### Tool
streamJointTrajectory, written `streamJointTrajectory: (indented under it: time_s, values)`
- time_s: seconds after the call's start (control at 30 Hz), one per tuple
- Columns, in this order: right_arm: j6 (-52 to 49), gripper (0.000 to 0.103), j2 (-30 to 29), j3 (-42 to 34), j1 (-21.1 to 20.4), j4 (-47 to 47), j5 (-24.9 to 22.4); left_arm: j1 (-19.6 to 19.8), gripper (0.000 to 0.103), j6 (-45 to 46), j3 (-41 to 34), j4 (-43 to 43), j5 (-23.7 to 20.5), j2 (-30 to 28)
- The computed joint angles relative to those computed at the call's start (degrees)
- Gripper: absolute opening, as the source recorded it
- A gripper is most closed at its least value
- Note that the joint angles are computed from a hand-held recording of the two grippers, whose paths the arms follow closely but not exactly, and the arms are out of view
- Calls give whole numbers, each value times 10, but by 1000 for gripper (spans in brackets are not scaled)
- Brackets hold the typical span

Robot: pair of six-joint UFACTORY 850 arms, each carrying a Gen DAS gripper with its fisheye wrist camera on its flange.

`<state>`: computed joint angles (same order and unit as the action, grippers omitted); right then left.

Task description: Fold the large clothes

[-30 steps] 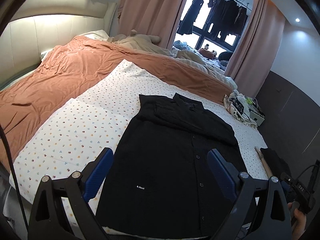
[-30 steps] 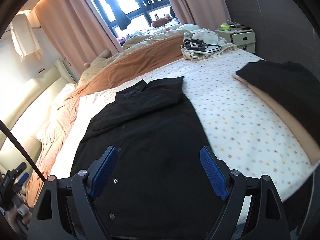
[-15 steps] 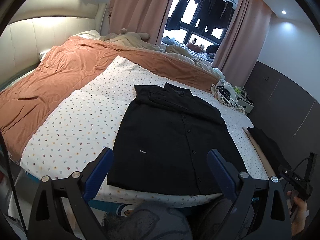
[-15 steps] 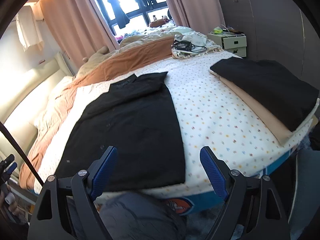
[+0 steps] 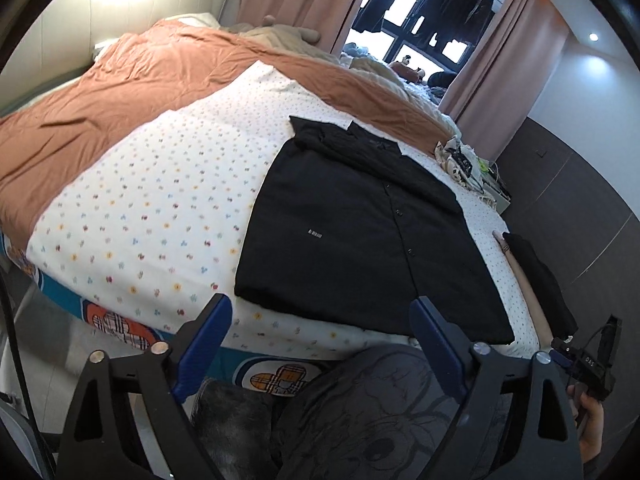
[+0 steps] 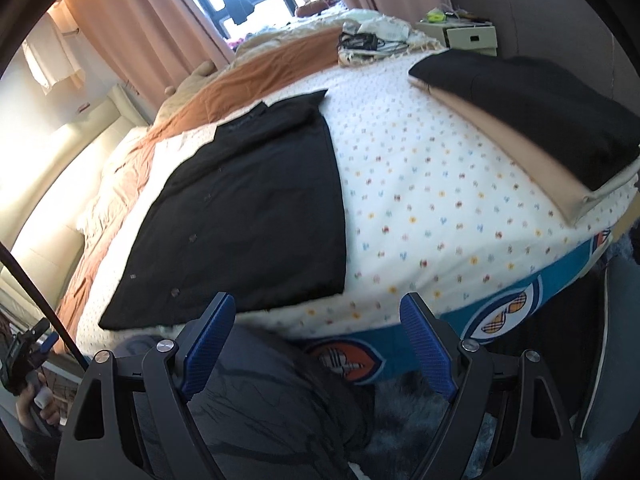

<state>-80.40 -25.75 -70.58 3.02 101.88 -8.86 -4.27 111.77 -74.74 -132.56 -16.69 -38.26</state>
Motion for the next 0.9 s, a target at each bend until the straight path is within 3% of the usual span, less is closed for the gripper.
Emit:
streamJointTrajectory:
  time_s: [0.1, 0.37, 0.43, 0.5, 0.67, 0.9]
  values:
    - [80, 83, -27, -21, 0, -72, -20, 5, 85, -97, -25, 91, 11, -25]
    - [156, 77, -100, -89, -11, -112, -69, 25, 83, -291, -95, 256, 0, -96]
    - [165, 76, -116, -107, -14, -115, -78, 31, 76, -353, -117, 302, -11, -117]
    - [179, 74, -134, -126, -17, -115, -88, 38, 73, -432, -145, 365, -28, -141]
    - [229, 64, -175, -170, -26, -130, -120, 52, 73, -511, -200, 411, -84, -187]
    - [231, 61, -226, -226, -35, -90, -180, 67, 73, -563, -276, 410, -174, -244]
